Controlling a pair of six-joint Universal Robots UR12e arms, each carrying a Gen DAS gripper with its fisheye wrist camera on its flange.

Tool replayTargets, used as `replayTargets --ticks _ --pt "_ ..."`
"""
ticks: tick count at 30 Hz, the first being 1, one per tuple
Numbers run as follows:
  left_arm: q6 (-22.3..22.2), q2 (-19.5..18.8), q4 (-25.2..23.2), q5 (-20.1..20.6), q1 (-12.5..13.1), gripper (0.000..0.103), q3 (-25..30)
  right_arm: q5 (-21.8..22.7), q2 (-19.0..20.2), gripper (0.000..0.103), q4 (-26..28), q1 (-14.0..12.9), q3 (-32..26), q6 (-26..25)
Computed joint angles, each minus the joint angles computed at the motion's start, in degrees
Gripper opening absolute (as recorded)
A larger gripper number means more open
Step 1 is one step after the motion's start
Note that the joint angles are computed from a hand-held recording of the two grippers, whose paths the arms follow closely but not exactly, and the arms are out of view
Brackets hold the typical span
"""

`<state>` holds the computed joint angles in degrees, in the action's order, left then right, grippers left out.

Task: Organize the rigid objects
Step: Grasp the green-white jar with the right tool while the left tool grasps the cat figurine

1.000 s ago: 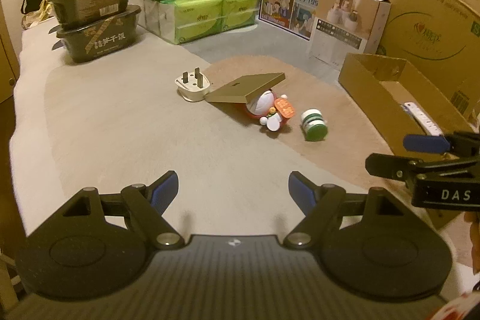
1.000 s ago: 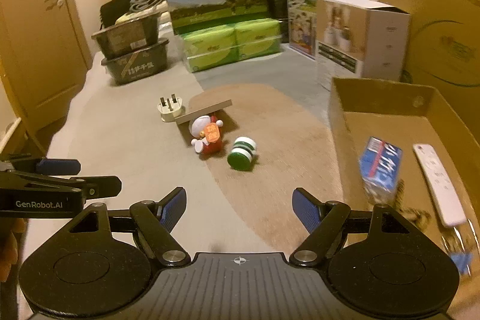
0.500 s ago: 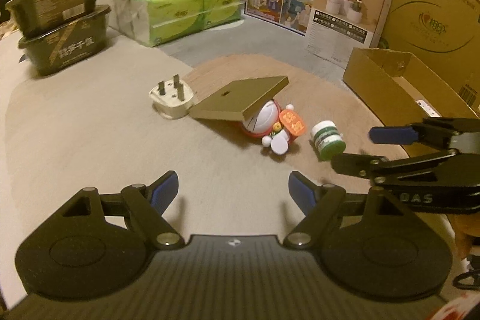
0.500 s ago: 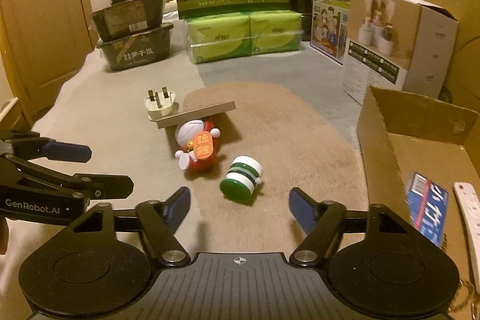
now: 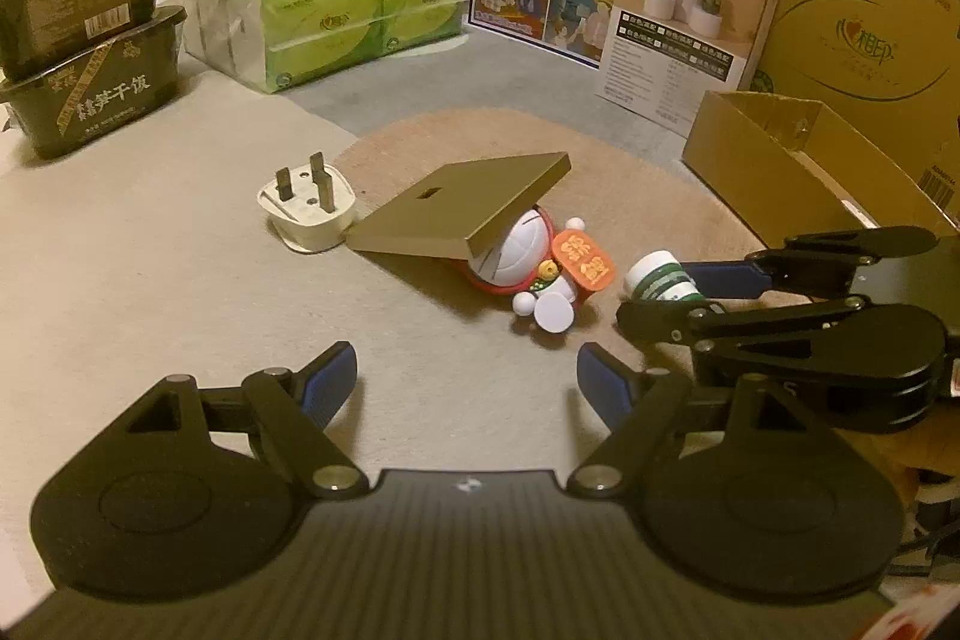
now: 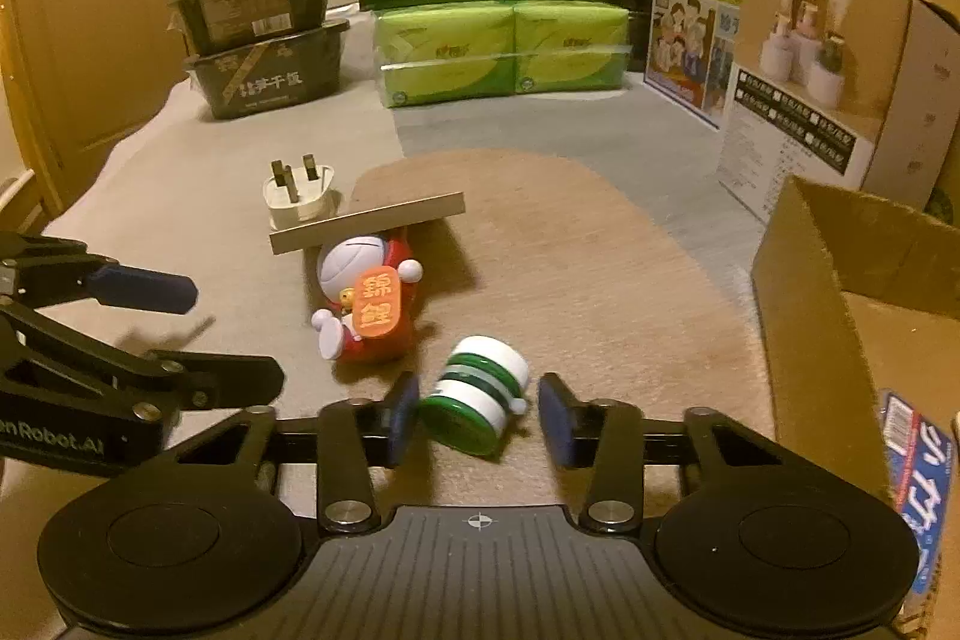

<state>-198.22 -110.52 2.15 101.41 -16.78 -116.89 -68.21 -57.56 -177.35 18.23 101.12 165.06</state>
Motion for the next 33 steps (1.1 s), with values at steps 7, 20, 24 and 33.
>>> replayTargets --ticks 7,20,24,33 --pt "0.9 -0.75 1.27 -1.41 -0.12 0.079 0.66 -0.35 -0.65 0.038 -1.96 -0.34 0.93 2.0" --pt "0.24 -5.18 5.05 -0.13 -0.36 0.073 4.42 -3.19 -1.71 0.038 -5.18 -1.13 1.49 6.33" --pt "-1.53 -6.12 5.93 0.43 -0.46 0.065 5.22 -3.02 -1.56 0.038 -5.31 -1.26 1.44 6.87" --pt "-2.96 -5.02 4.04 2.12 -1.61 0.064 4.6 -2.37 -2.35 0.038 -5.5 -1.7 2.38 7.57"
